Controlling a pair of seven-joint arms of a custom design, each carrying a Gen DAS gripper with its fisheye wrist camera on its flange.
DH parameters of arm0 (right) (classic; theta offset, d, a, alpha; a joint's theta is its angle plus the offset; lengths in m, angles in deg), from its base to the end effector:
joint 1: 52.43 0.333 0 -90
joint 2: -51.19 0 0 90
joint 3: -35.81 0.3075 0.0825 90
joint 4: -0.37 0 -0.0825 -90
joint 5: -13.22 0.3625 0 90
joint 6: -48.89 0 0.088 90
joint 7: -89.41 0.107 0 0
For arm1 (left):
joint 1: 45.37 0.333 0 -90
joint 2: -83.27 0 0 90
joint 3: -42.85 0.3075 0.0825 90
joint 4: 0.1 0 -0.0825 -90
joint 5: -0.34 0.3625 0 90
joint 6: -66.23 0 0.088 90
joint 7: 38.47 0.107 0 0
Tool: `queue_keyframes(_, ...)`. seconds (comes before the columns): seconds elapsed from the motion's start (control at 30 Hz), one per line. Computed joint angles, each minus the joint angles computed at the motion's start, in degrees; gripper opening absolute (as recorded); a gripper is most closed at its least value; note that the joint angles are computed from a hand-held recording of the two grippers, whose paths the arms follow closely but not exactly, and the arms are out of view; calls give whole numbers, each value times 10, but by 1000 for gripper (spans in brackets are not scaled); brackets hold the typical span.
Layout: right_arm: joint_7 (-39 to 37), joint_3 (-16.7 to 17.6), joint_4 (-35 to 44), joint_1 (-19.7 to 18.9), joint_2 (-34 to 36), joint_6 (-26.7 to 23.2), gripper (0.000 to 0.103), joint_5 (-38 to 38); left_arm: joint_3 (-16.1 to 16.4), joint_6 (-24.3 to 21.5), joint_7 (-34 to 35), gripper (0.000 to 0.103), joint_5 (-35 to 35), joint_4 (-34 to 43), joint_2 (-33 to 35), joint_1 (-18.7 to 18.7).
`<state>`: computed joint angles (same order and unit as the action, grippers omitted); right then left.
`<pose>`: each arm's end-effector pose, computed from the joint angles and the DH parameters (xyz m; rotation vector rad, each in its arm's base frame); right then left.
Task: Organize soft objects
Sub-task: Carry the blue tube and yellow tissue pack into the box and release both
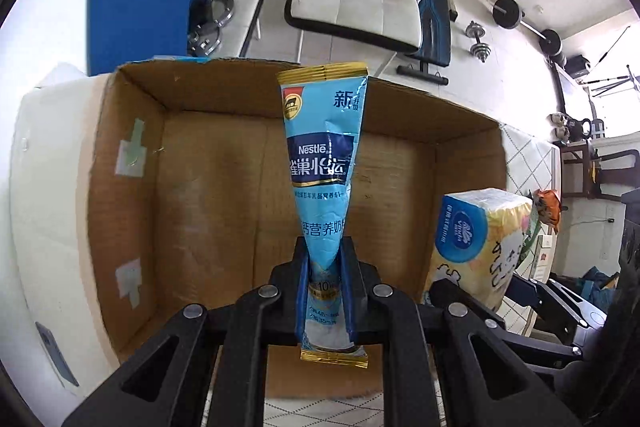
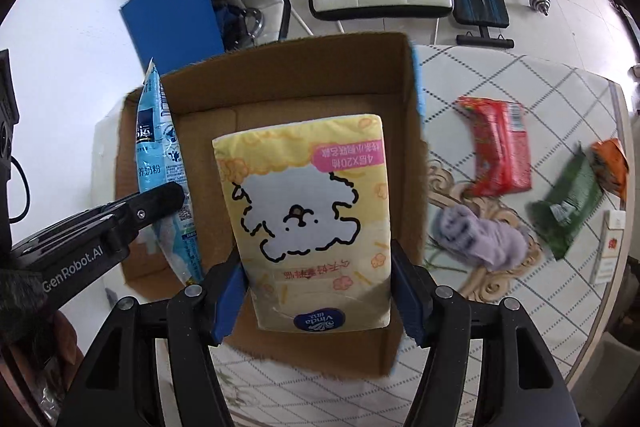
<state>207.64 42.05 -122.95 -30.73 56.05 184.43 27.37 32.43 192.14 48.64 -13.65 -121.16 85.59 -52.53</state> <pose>0.4807 0.2576 0.3789 -1.9030 2.2614 0.2191 0.5087 -0.1694 0.4046 1.9852 -2.2317 0.2322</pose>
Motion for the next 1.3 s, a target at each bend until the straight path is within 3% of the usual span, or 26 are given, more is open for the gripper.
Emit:
queue_keyframes(0.23, 33, -13, 97, 14, 118, -12, 67, -44, -8, -36, 48, 12, -21, 81, 95, 19)
queue_keyframes(0.47, 30, -18, 134, 19, 157, -29, 69, -49, -16, -43, 41, 18, 23, 107, 124, 20)
queue_keyframes(0.53, 35, -21, 130, 22, 152, -28, 79, -56, -17, -39, 40, 25, 22, 99, 116, 23)
queue_keyframes(0.63, 44, -22, 115, 27, 135, -27, 85, -65, -16, -29, 37, 41, 15, 80, 94, 27)
queue_keyframes(0.7, 51, -22, 107, 29, 121, -38, 88, -75, -13, -16, 33, 62, 18, 63, 76, 27)
queue_keyframes(0.73, 56, -22, 103, 31, 116, -40, 92, -80, -11, -13, 30, 80, 23, 59, 72, 26)
queue_keyframes(0.77, 57, -21, 97, 31, 108, -42, 94, -81, -9, -6, 27, 87, 31, 49, 63, 25)
queue_keyframes(0.93, 58, -12, 54, 29, 63, -42, 103, -83, -1, 26, 23, 95, 51, -13, 3, 20)
queue_keyframes(1.3, 133, 20, -42, 43, -60, -33, 103, -145, 25, 76, 13, 95, 87, -149, -163, -4)
